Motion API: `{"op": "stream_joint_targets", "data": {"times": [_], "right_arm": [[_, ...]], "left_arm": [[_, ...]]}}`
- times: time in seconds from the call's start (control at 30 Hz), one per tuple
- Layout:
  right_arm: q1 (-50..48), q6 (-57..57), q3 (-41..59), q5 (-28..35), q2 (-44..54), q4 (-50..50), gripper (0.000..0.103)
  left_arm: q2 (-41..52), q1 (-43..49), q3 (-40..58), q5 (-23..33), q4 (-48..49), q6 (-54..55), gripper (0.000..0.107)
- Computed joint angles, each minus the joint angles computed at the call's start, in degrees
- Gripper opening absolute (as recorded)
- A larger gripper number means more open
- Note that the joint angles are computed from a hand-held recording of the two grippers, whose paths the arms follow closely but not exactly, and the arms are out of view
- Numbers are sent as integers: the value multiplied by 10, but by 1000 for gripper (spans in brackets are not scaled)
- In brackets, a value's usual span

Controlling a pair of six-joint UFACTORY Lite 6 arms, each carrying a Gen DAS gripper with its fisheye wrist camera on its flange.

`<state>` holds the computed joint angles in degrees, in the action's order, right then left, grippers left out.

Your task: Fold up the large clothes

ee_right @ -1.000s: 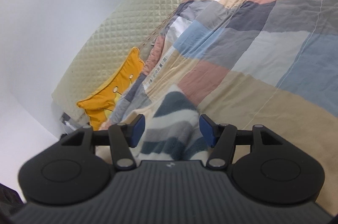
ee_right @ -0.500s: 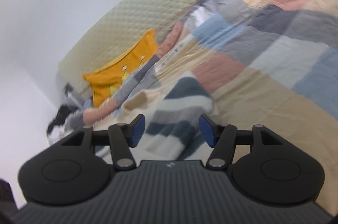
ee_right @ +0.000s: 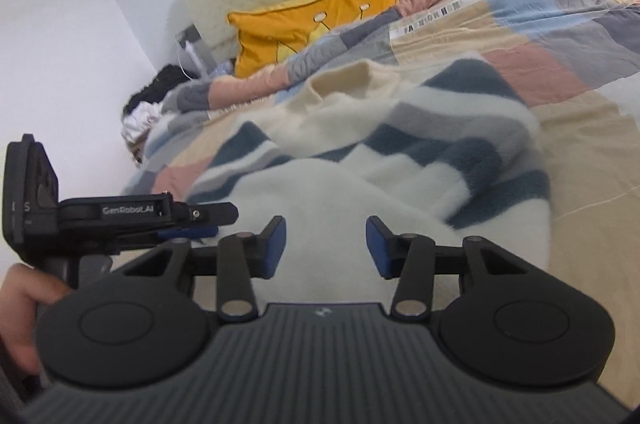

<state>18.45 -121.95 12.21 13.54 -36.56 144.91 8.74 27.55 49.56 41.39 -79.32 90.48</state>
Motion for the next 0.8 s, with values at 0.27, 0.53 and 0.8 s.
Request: {"op": "stream_joint_targets", "data": {"times": [0.27,0.53,0.8], "right_arm": [[45,-309,88,66,217,299,42],[40,-340,116,97,315,285,37],[22,-194,34,31,159,170,38]], "left_arm": [[70,-26,22,-52,-70,100,54],[54,-76,-1,-133,-112,98,54],[-102,11,-90,-82,30,3,55]]}}
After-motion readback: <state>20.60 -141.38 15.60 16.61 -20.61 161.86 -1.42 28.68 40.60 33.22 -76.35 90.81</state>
